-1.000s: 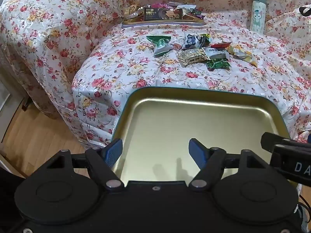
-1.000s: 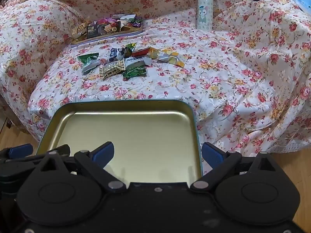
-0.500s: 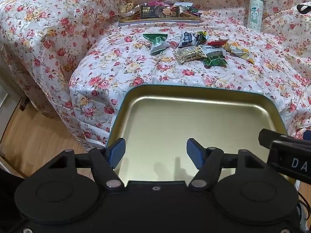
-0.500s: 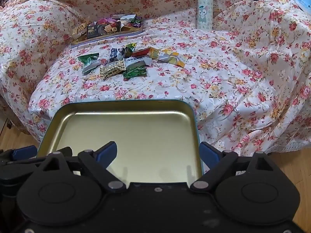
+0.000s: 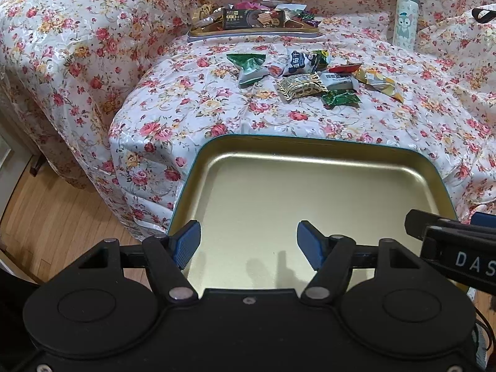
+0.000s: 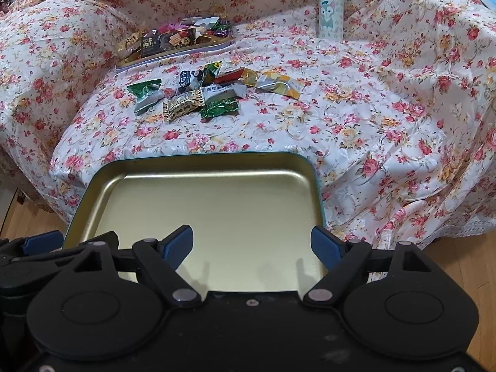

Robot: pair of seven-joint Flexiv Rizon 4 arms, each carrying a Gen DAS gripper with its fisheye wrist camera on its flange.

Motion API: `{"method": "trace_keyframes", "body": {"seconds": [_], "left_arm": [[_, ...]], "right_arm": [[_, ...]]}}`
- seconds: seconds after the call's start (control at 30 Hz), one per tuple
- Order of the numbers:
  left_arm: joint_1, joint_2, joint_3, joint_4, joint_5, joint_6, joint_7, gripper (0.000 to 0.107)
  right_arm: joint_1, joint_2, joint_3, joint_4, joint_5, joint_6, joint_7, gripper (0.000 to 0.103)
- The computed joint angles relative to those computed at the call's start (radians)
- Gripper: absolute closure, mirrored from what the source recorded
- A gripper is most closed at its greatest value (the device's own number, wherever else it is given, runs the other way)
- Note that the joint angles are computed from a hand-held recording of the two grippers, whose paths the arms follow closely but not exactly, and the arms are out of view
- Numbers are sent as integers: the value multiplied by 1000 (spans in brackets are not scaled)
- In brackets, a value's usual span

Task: Organize snacks

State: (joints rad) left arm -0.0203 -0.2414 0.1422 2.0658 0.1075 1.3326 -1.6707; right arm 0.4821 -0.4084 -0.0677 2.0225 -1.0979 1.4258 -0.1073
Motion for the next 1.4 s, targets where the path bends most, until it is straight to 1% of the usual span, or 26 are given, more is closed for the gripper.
{"method": "trace_keyframes", "body": {"seconds": [0.23, 0.57, 0.7, 0.8, 0.93, 1.17, 1.23, 1.4], "left_arm": [[10, 1, -12, 5, -26, -7, 20, 37], [4, 1, -6, 1, -14, -10, 5, 37], [5, 1, -7, 1, -14, -9, 5, 37], [6, 1, -8, 1, -16, -10, 8, 37], [5, 1, -7, 1, -16, -10, 6, 37], [5, 1, -7, 3, -15, -4, 4, 37], [3, 1, -5, 1, -13, -6, 2, 37], [6, 3, -8, 4, -19, -4, -2, 37]], "right_arm": [[-3, -2, 7, -3, 12, 1, -21, 17], [5, -1, -4, -2, 8, 5, -25, 17], [1, -4, 6, -4, 30, 4, -42, 17], [10, -4, -10, -3, 17, 12, -27, 17], [10, -5, -8, -4, 17, 4, -23, 17], [7, -10, -3, -5, 42, 16, -36, 19], [22, -3, -13, -3, 32, -13, -25, 18], [24, 14, -15, -1, -45, -67, 38, 18]]}}
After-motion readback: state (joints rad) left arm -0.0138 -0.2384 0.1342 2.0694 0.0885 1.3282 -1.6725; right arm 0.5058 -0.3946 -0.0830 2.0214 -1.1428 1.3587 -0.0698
